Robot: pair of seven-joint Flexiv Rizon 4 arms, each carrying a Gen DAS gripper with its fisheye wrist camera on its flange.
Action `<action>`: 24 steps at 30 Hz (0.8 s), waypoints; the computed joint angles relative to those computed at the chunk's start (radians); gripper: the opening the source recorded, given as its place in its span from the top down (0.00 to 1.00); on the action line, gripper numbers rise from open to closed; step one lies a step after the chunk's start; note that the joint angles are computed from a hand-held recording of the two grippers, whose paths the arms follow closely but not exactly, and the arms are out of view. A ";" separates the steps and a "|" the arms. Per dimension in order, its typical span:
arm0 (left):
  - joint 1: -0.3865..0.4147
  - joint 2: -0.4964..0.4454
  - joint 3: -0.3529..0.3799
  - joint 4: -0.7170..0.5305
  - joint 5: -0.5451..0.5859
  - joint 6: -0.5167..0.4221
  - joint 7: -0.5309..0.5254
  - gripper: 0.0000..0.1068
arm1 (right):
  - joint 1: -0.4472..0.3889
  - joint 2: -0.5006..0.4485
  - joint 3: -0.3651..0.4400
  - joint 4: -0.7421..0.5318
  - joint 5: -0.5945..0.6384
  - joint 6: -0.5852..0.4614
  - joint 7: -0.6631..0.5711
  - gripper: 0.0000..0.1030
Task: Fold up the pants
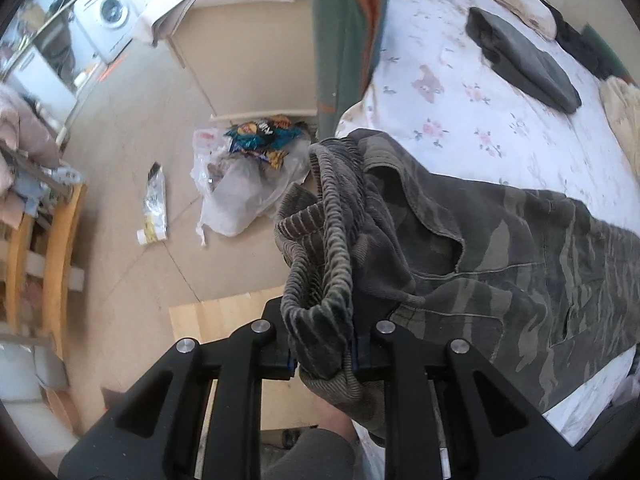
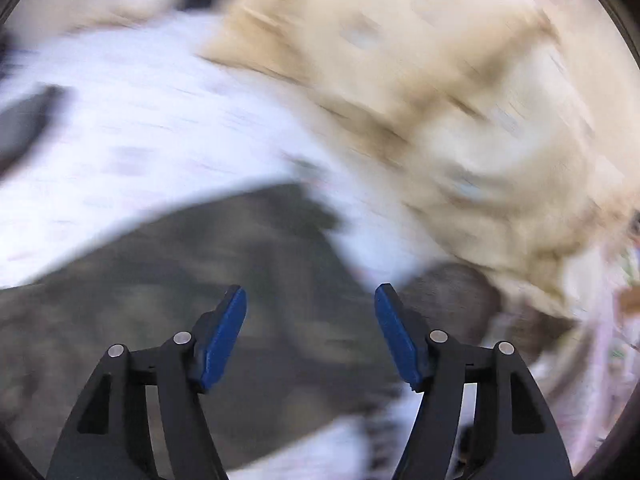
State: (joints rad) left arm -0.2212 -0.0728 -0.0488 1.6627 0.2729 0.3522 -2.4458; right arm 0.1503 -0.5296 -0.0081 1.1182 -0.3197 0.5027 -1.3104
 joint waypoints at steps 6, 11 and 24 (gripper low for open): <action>-0.003 -0.013 -0.002 -0.011 -0.006 0.011 0.022 0.86 | 0.014 0.069 0.304 0.041 0.508 -0.022 -0.251 0.62; -0.016 -0.021 -0.009 -0.028 0.017 0.010 0.045 0.86 | 0.134 0.028 0.384 0.047 0.684 -0.068 -0.311 0.86; -0.030 -0.025 -0.010 -0.015 -0.009 0.116 0.133 0.87 | 0.276 -0.018 0.349 0.091 0.698 -0.079 -0.261 0.94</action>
State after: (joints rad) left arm -0.2513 -0.0980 -0.0585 1.6480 0.2642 0.4679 -2.3123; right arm 0.4261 -0.5475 0.3413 1.2097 0.3783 0.4238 -1.5709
